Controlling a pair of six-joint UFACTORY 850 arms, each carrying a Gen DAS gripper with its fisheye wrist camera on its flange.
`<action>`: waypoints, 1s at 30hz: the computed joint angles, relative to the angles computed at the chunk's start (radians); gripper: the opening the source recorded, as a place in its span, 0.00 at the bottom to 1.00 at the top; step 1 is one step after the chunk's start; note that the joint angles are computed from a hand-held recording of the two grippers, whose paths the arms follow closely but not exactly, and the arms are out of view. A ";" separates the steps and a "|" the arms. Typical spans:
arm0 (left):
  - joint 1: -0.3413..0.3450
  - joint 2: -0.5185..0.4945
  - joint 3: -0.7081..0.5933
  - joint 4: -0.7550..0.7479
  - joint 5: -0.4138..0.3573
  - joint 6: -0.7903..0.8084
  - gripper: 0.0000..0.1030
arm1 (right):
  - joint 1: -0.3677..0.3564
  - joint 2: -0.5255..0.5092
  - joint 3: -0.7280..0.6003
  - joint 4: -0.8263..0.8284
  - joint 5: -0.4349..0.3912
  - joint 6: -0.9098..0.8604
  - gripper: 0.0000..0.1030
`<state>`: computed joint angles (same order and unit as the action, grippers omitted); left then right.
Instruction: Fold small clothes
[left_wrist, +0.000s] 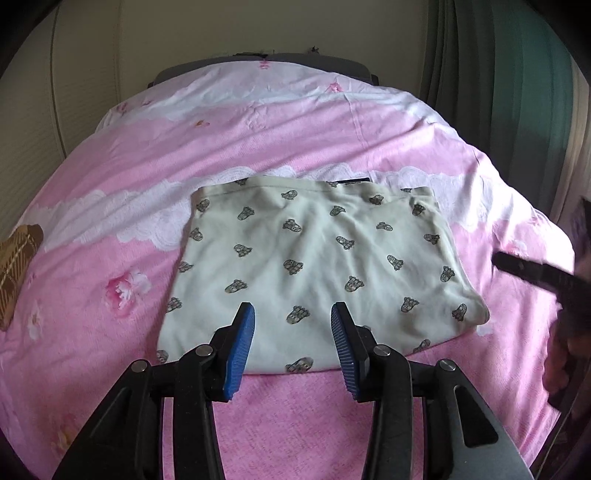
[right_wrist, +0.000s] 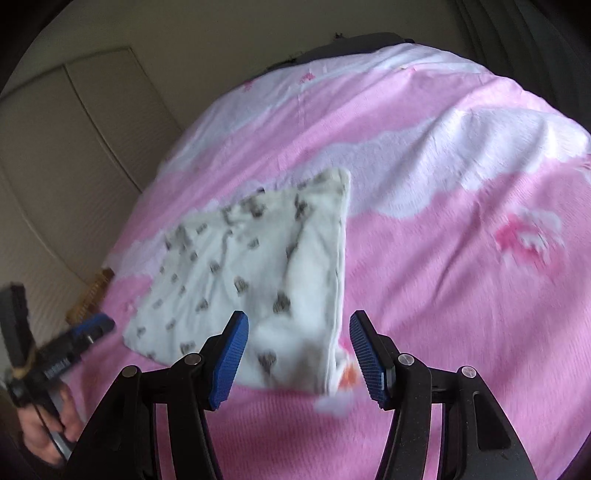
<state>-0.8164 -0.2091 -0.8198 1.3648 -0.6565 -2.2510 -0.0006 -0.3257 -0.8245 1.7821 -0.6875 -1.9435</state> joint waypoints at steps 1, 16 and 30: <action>0.002 -0.005 -0.007 -0.003 0.000 0.004 0.41 | -0.003 -0.016 -0.024 -0.019 -0.010 0.017 0.56; 0.066 -0.108 -0.111 -0.048 0.017 0.091 0.41 | 0.060 -0.318 -0.435 -0.281 -0.041 0.321 0.55; 0.073 -0.130 -0.123 -0.057 0.031 0.112 0.41 | 0.114 -0.228 -0.298 -0.122 -0.022 -0.136 0.11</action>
